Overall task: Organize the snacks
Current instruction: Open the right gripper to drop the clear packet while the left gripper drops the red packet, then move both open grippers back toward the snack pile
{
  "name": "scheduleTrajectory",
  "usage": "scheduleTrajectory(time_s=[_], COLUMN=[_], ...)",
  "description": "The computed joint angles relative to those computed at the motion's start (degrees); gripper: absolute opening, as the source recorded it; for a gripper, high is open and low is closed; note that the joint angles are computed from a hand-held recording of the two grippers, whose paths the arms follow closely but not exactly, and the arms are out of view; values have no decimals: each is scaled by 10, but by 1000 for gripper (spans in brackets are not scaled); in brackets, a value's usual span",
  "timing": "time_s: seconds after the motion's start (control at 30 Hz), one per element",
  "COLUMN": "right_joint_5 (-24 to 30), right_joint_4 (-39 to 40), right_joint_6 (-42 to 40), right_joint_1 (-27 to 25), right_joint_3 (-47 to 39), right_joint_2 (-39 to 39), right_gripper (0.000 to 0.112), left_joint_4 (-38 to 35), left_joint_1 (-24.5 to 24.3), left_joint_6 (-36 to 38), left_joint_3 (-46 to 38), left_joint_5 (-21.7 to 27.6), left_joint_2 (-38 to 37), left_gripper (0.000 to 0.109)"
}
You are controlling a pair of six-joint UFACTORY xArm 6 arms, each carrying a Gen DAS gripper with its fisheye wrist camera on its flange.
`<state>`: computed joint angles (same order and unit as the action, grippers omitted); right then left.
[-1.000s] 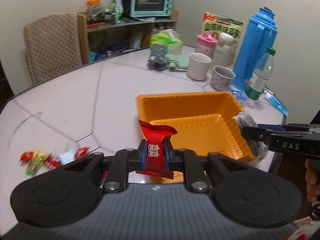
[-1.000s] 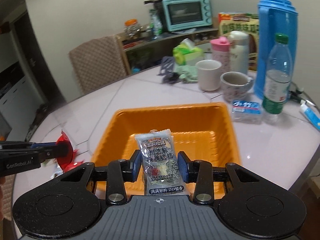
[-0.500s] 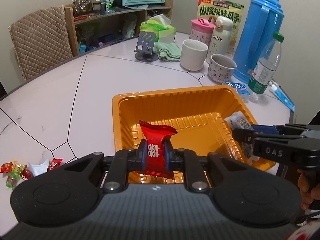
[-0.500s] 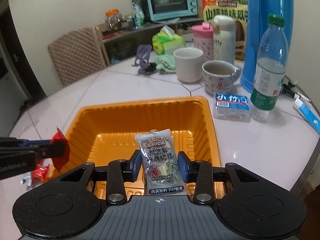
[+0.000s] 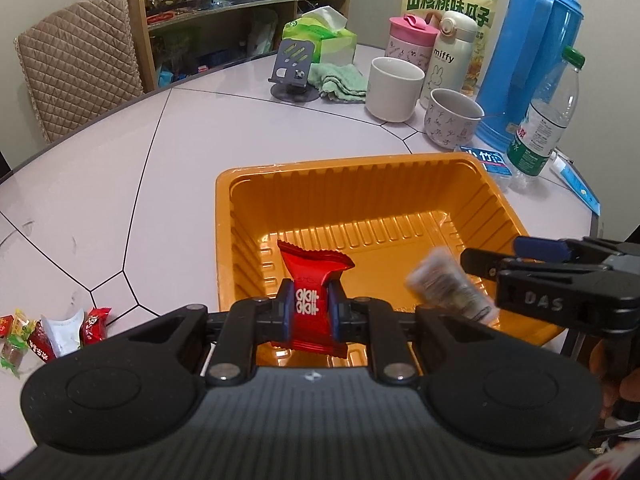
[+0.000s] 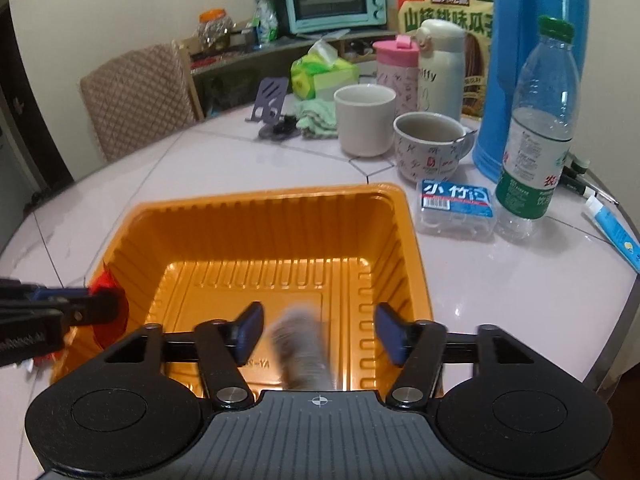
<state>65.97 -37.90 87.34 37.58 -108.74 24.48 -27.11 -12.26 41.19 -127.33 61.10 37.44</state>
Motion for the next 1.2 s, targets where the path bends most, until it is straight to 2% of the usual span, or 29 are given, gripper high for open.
scheduleTrajectory(time_s=[0.33,0.5,0.6,1.2], right_joint_5=[-18,-26,-33,-21], right_joint_4=[7,1,-3,-14], right_joint_6=[20,33,41,71], right_joint_1=[-1,1,3,44], right_joint_3=[30,42,49,25], right_joint_2=[-24,-34,-41,-43], right_gripper=[63,63,63,63], left_joint_4=[5,5,1,-61], left_joint_1=[-7,-8,-4,72], left_joint_6=[-2,-5,2,51], left_joint_3=[-10,-10,1,75], left_joint_5=[5,7,4,15], left_joint_2=[7,6,-2,-75], left_gripper=[16,31,31,31])
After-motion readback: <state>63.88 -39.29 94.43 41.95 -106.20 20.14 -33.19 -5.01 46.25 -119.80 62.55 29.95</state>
